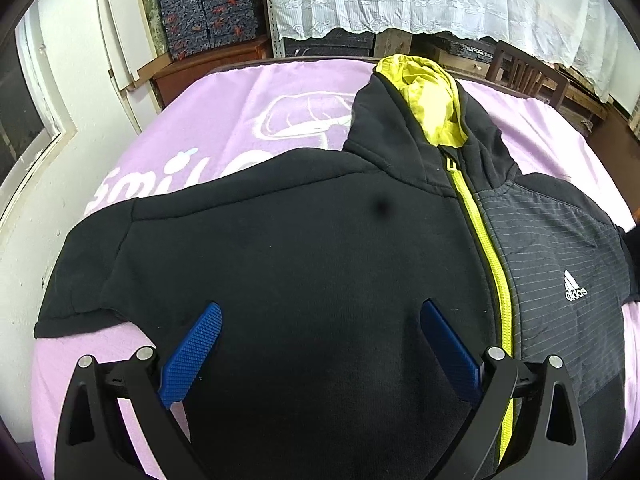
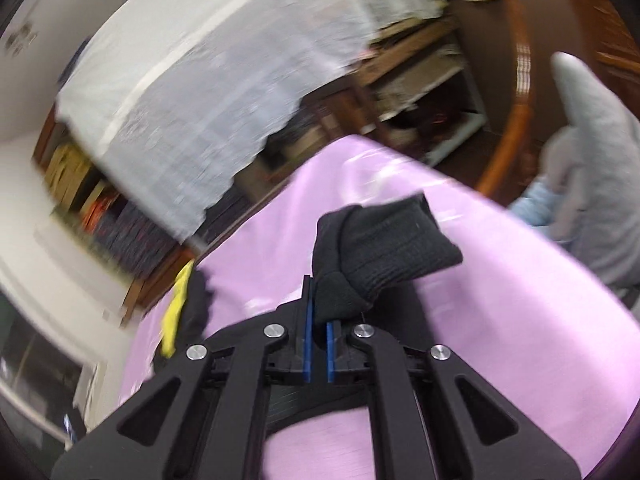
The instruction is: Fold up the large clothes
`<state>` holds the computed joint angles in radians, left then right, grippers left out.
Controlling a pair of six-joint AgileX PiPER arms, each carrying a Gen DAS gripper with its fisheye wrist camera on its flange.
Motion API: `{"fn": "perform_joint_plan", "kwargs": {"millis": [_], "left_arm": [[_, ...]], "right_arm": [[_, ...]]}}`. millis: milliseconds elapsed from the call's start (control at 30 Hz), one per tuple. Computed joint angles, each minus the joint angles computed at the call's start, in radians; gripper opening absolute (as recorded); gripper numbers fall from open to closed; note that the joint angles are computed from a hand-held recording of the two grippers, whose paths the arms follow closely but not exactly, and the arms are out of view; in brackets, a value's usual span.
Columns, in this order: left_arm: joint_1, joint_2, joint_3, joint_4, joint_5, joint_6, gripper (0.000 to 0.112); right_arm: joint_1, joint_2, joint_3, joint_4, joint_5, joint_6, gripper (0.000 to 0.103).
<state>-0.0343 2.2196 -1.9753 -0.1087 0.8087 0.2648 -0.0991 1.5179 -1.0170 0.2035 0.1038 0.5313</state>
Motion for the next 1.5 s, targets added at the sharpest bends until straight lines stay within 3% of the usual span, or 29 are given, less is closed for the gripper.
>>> {"fn": "perform_joint_plan", "kwargs": {"millis": [200, 333, 400, 500, 567, 633, 667, 767, 933, 1100, 1333, 1500], "left_arm": [[0.011, -0.002, -0.008, -0.059, 0.022, 0.046, 0.1], [0.011, -0.01, 0.002, -0.089, 0.021, 0.079, 0.1], [0.006, -0.015, 0.012, -0.095, 0.016, 0.094, 0.1], [0.0, -0.022, 0.027, -0.108, 0.012, 0.123, 0.1], [-0.003, -0.029, 0.04, -0.123, 0.006, 0.145, 0.1], [-0.007, -0.039, 0.057, -0.133, -0.006, 0.162, 0.1], [-0.007, -0.046, 0.066, -0.149, -0.009, 0.179, 0.1], [-0.011, -0.065, 0.09, -0.208, -0.003, 0.227, 0.1], [-0.068, -0.036, -0.01, -0.238, 0.162, 0.246, 0.1], [-0.2, -0.041, -0.019, -0.176, 0.164, 0.212, 0.1], [-0.404, -0.012, 0.027, 0.076, 0.04, 0.077, 0.1], [-0.417, 0.069, -0.075, 0.108, 0.061, 0.018, 0.1]], "right_arm": [[0.202, 0.148, -0.242, -0.129, 0.123, 0.056, 0.004], [0.284, 0.272, -0.36, 0.003, 0.193, -0.103, 0.005], [0.299, 0.352, -0.422, 0.1, 0.28, -0.224, 0.006], [0.31, 0.456, -0.519, 0.088, 0.418, -0.245, 0.01], [0.288, 0.437, -0.495, 0.208, 0.423, -0.374, 0.021], [0.257, 0.393, -0.444, 0.408, 0.416, -0.541, 0.045], [0.244, 0.35, -0.394, 0.487, 0.395, -0.619, 0.047], [0.223, 0.24, -0.264, 0.578, 0.31, -0.723, 0.049], [0.114, 0.135, -0.115, 0.775, 0.203, -0.859, 0.049], [0.03, 0.118, -0.089, 0.869, 0.223, -0.894, 0.048], [0.007, 0.11, -0.078, 0.814, 0.193, -0.796, 0.047], [-0.054, 0.105, -0.046, 0.978, 0.235, -0.903, 0.047]]}}
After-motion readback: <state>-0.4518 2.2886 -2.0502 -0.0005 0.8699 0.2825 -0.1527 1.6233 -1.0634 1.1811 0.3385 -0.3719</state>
